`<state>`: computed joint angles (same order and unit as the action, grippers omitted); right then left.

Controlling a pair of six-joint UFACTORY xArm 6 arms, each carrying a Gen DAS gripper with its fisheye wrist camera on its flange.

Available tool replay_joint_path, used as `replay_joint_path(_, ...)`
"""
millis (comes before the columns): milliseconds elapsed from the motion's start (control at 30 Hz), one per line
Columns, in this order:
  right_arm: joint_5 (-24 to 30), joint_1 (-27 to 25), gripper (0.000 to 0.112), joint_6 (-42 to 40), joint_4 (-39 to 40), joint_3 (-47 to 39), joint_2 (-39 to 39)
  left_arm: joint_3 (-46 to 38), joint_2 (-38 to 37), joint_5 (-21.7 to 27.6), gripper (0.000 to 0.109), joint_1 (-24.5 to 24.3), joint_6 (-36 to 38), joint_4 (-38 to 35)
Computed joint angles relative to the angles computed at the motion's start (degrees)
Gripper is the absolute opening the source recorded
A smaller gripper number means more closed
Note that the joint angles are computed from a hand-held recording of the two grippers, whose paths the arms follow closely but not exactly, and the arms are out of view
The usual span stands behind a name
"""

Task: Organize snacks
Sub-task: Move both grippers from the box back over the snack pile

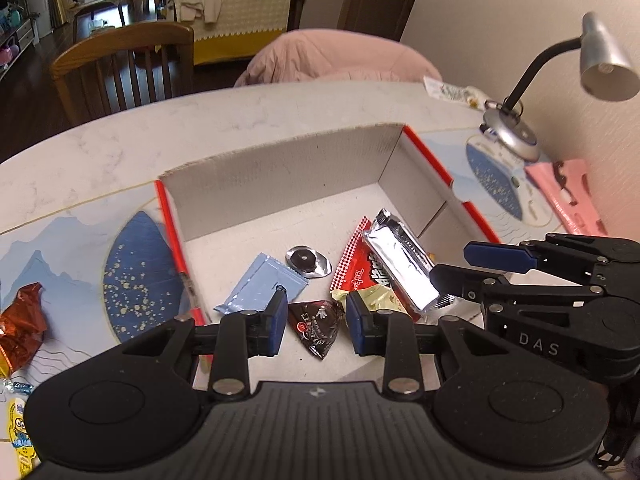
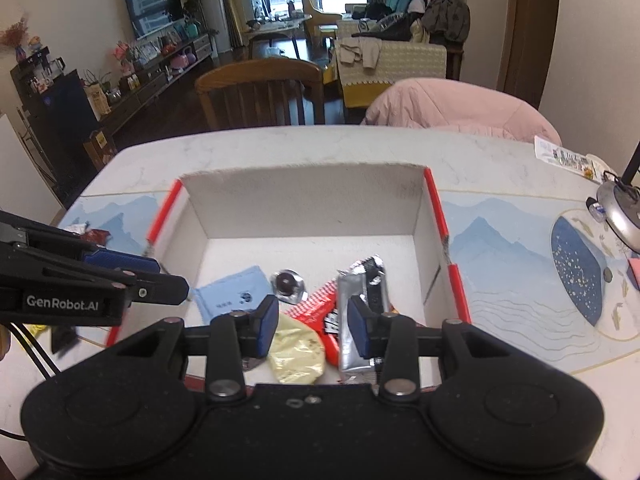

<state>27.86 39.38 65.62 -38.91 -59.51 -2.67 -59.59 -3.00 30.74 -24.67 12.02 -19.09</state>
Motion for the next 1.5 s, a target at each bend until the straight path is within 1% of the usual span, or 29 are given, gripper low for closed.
replay_joint_path(300,2.29,4.56,0.038,4.63,-4.77,-4.56,1.02,7.16,-9.99,-0.59,0.031,4.17,9.7,-7.94)
replay_joint_path(333,2.49,5.0,0.038,5.13,-5.15,-5.21,1.33,7.9,-11.13,-0.48,0.033,4.91,10.88,-8.95)
replay_joint_path(367,2.72,5.45,0.039,5.69,-5.63,-5.82,1.65,8.5,-12.06,-0.38,0.038,5.59,11.91,-9.85)
replay_joint_path(400,3.2,6.07,0.039,6.22,-6.06,-6.58,2.05,9.35,-13.21,-0.6,0.05,6.35,13.06,-11.02)
replay_joint_path(433,3.69,6.62,0.039,6.51,-6.32,-7.68,2.73,10.4,-14.45,-1.27,0.058,7.09,14.27,-12.32)
replay_joint_path(467,3.88,7.06,0.039,6.79,-6.55,-8.52,3.3,11.43,-15.74,-1.84,0.059,7.88,15.81,-13.85)
replay_joint_path(567,5.02,8.67,0.04,7.65,-7.49,-11.42,5.31,12.72,-18.01,-0.86,0.059,10.69,18.93,-16.09)
replay_joint_path(667,5.51,9.94,0.041,7.9,-7.65,-14.33,7.53,14.02,-20.06,0.76,0.059,14.22,22.0,-18.58)
replay_joint_path(767,6.09,11.21,0.044,8.08,-7.64,-17.23,9.93,15.21,-21.67,2.09,0.063,18.11,24.42,-20.41)
replay_joint_path(933,5.8,12.87,0.048,7.81,-6.46,-22.12,14.31,17.11,-23.82,4.12,0.065,25.2,29.51,-22.84)
replay_joint_path(1000,5.83,13.45,0.051,7.47,-6.11,-24.2,16.17,17.57,-24.23,5.18,0.069,28.3,31.61,-23.82)
replay_joint_path(1067,6.14,14.23,0.056,7.26,-5.83,-26.47,18.14,17.89,-24.43,6.08,0.069,31.36,33.66,-24.58)
replay_joint_path(1233,7.02,15.99,0.057,4.96,-3.02,-32.88,23.55,19.07,-24.42,6.74,0.069,38.07,39.11,-26.35)
replay_joint_path(1300,7.5,16.51,0.061,3.76,-1.33,-35.57,25.78,19.28,-23.93,7.13,0.07,40.24,40.39,-26.72)
replay_joint_path(1333,7.88,17.0,0.07,3.5,-0.85,-36.82,26.7,19.27,-23.43,7.59,0.073,41.39,41.07,-27.12)
replay_joint_path(1367,8.17,17.36,0.085,3.43,-0.7,-38.06,27.64,19.4,-23.07,7.63,0.074,42.04,41.41,-27.4)
replay_joint_path(1400,8.2,17.66,0.088,3.95,-1.33,-38.98,28.41,19.5,-22.59,7.75,0.075,42.84,41.81,-27.68)
replay_joint_path(1433,8.07,17.92,0.089,4.05,-1.75,-39.84,29.21,19.48,-22.0,8.18,0.075,43.68,42.21,-27.89)
replay_joint_path(1500,8.01,18.25,0.089,1.93,-0.11,-42.13,31.11,19.26,-20.61,8.96,0.075,44.87,43.3,-28.25)
